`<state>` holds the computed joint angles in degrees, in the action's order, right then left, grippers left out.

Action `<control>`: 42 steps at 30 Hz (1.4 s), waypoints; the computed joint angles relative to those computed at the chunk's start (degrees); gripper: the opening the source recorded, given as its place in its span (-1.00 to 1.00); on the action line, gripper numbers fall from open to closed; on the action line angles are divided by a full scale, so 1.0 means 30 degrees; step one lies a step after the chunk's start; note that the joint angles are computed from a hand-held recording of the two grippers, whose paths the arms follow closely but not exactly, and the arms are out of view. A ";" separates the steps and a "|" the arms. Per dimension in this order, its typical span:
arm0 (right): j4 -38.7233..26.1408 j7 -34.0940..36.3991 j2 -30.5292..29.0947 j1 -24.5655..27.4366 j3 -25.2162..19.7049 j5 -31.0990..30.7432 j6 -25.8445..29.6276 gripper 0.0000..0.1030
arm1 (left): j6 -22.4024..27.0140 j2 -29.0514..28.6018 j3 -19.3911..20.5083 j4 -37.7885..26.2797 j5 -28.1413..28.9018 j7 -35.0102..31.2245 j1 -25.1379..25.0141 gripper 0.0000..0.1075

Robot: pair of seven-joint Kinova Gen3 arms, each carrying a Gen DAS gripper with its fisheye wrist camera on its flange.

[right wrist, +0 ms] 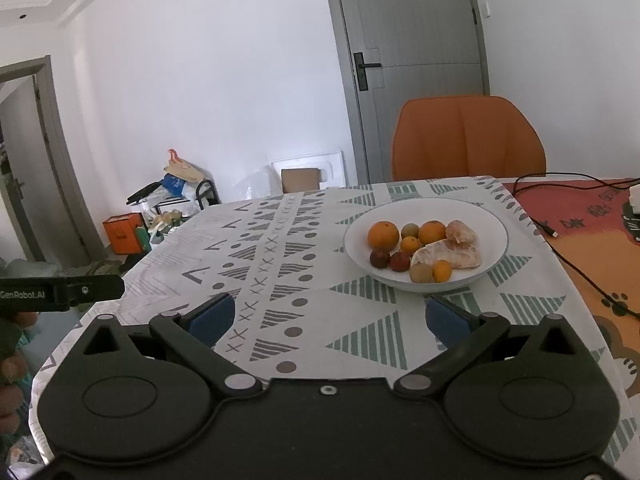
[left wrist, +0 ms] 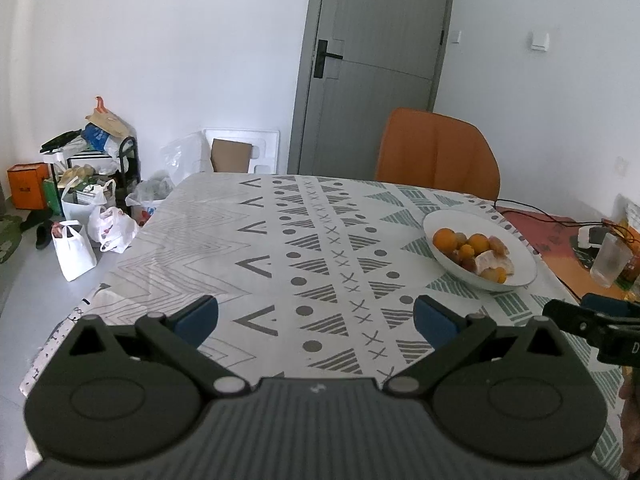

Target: Organize fruits

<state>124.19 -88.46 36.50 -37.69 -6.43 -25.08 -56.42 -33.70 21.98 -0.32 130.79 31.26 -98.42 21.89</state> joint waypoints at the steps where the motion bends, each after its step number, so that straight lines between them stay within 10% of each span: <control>1: -0.0015 0.0062 -0.0019 -0.0025 0.0017 -0.0045 0.0053 1.00 | -0.0004 -0.0003 0.0002 0.0011 0.0004 0.0003 -0.0005 0.91; 42: 0.0084 0.0607 0.0214 -0.0163 0.0102 -0.0207 -0.0775 1.00 | 0.0345 -0.0124 -0.0079 -0.0101 0.0004 -0.0439 -0.0099 0.91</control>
<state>124.44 -86.64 37.14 -38.18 -6.12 -25.70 -58.74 -32.66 21.61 -0.56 130.49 31.27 -99.74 21.59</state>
